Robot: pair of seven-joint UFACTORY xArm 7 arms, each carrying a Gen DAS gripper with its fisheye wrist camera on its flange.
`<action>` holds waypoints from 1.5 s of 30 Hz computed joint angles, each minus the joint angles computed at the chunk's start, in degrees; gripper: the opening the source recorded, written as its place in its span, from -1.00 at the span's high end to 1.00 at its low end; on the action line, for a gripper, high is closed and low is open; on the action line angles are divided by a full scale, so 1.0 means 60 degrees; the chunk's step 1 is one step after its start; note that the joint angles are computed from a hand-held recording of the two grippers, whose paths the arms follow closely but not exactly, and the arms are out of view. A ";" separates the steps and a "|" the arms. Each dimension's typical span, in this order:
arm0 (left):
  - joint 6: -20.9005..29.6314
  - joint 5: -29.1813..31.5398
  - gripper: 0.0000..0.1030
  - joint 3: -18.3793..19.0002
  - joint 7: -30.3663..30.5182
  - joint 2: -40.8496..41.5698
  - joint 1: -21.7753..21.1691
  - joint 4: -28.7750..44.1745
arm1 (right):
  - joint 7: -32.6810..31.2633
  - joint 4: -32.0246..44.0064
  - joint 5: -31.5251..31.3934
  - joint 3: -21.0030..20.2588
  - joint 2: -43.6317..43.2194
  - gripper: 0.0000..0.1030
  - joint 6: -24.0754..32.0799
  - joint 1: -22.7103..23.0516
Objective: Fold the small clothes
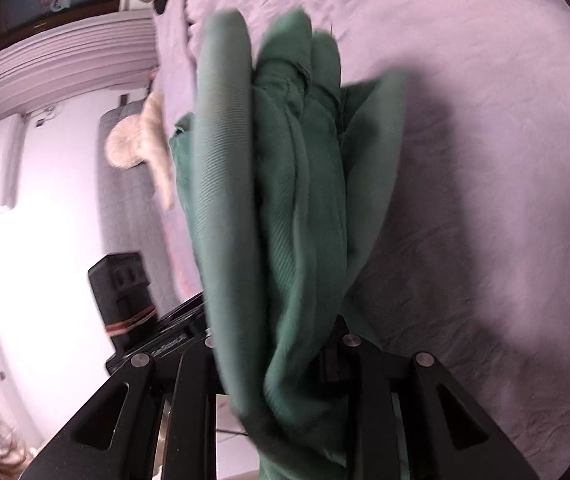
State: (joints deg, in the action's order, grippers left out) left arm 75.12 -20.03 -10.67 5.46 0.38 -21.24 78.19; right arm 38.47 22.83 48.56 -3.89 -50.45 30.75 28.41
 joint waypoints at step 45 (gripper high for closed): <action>0.0694 0.0321 -0.52 0.0330 0.1420 -0.3127 0.0098 -0.2807 | 0.1185 0.3744 -0.4614 0.2047 -0.0029 0.71 0.6896 -0.2245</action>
State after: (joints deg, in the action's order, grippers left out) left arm 79.28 -18.11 -8.69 13.98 -18.39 -20.65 61.35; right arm 45.58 45.30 20.87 8.39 -50.63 72.13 14.94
